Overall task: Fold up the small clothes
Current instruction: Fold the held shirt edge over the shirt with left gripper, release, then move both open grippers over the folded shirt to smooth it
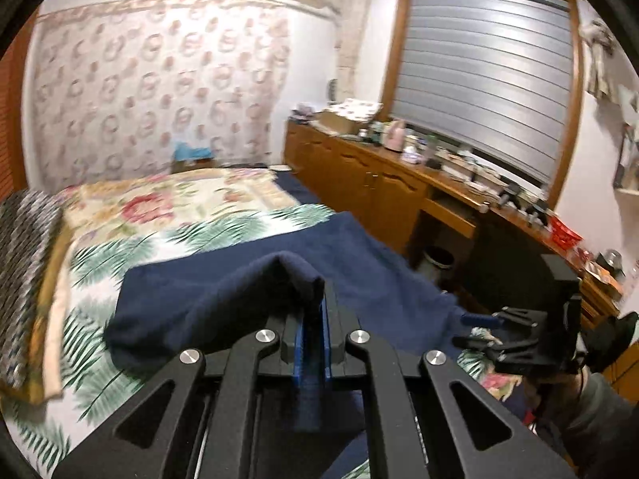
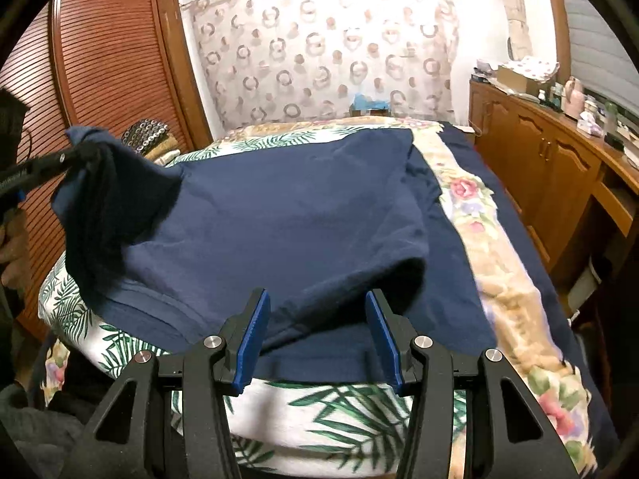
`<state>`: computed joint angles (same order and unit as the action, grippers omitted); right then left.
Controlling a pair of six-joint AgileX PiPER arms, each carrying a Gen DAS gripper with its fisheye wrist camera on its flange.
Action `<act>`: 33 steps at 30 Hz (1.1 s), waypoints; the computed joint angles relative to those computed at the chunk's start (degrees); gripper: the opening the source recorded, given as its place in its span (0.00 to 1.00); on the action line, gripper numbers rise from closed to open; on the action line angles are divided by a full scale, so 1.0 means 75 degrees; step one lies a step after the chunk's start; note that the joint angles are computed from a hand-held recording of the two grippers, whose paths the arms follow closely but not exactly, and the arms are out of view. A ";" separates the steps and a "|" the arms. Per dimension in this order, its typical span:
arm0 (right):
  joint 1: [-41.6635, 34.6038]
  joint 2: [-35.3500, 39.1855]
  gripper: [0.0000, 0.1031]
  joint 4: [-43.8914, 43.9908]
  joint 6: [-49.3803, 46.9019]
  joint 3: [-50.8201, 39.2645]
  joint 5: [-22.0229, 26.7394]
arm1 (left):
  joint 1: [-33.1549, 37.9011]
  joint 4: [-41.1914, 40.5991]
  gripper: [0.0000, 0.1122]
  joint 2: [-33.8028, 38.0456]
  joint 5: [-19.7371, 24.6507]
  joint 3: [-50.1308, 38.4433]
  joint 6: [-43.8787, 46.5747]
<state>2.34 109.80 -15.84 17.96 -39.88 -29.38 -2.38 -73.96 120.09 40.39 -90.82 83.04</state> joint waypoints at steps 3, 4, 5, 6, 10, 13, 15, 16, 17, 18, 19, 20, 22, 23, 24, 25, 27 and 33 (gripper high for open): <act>-0.0154 -0.0093 0.50 -0.0078 0.0032 0.0240 -0.0229 | -0.0380 0.0318 0.07 0.0043 0.0003 -0.0382 -0.0293; -0.0135 -0.0120 0.50 0.0026 -0.0026 0.0311 -0.0290 | -0.0504 0.0459 0.07 0.0095 0.0006 -0.0552 -0.0439; -0.0153 -0.0156 0.50 0.0064 -0.0048 0.0406 -0.0371 | -0.0599 0.0556 0.07 0.0126 0.0002 -0.0656 -0.0533; -0.0164 -0.0182 0.50 0.0109 -0.0066 0.0503 -0.0463 | -0.0741 0.0732 0.07 0.0178 0.0005 -0.0843 -0.0741; -0.0220 -0.0219 0.50 0.0202 -0.0053 0.0755 -0.0736 | -0.1191 0.1399 0.07 0.0455 0.0221 -0.1720 -0.1588; -0.0215 -0.0280 0.50 0.0317 -0.0068 0.0967 -0.0920 | -0.1546 0.1774 0.07 0.0555 0.0306 -0.2187 -0.2027; -0.0211 -0.0312 0.50 0.0398 -0.0090 0.1056 -0.0991 | -0.1733 0.2024 0.07 0.0700 0.0455 -0.2596 -0.2350; -0.0211 -0.0342 0.50 0.0444 -0.0106 0.1145 -0.1065 | -0.1819 0.2188 0.07 0.0794 0.0523 -0.2837 -0.2571; -0.0208 -0.0364 0.50 0.0464 -0.0093 0.1177 -0.1087 | -0.1906 0.2372 0.07 0.0894 0.0585 -0.3071 -0.2809; -0.0186 -0.0377 0.50 0.0529 -0.0104 0.1215 -0.1124 | -0.1991 0.2603 0.07 0.1024 0.0642 -0.3333 -0.3089; -0.0193 -0.0382 0.50 0.0549 -0.0094 0.1241 -0.1158 | -0.2039 0.2826 0.07 0.1140 0.0703 -0.3544 -0.3318; -0.0224 -0.0391 0.50 0.0524 -0.0065 0.1257 -0.1173 | -0.2107 0.3108 0.07 0.1309 0.0783 -0.3832 -0.3601; -0.0266 -0.0368 0.50 0.0512 -0.0028 0.1275 -0.1208 | -0.2200 0.3584 0.07 0.1634 0.0975 -0.4300 -0.4096; -0.0323 -0.0316 0.50 0.0452 0.0004 0.1258 -0.1229 | -0.2226 0.3755 0.07 0.1757 0.1075 -0.4478 -0.4291; -0.0319 -0.0305 0.50 0.0479 0.0000 0.1265 -0.1230 | -0.2231 0.3856 0.07 0.1854 0.1125 -0.4566 -0.4395; -0.0316 -0.0292 0.50 0.0512 -0.0012 0.1262 -0.1214 | -0.2224 0.3897 0.10 0.1870 0.1117 -0.4544 -0.4417; -0.0314 -0.0297 0.50 0.0561 -0.0011 0.1219 -0.1130 | -0.2190 0.3748 0.20 0.1761 0.0915 -0.4222 -0.4185; -0.0310 -0.0397 0.50 0.0568 0.0100 0.0967 -0.0748 | -0.1910 0.3474 0.48 0.1717 0.0806 -0.4052 -0.3795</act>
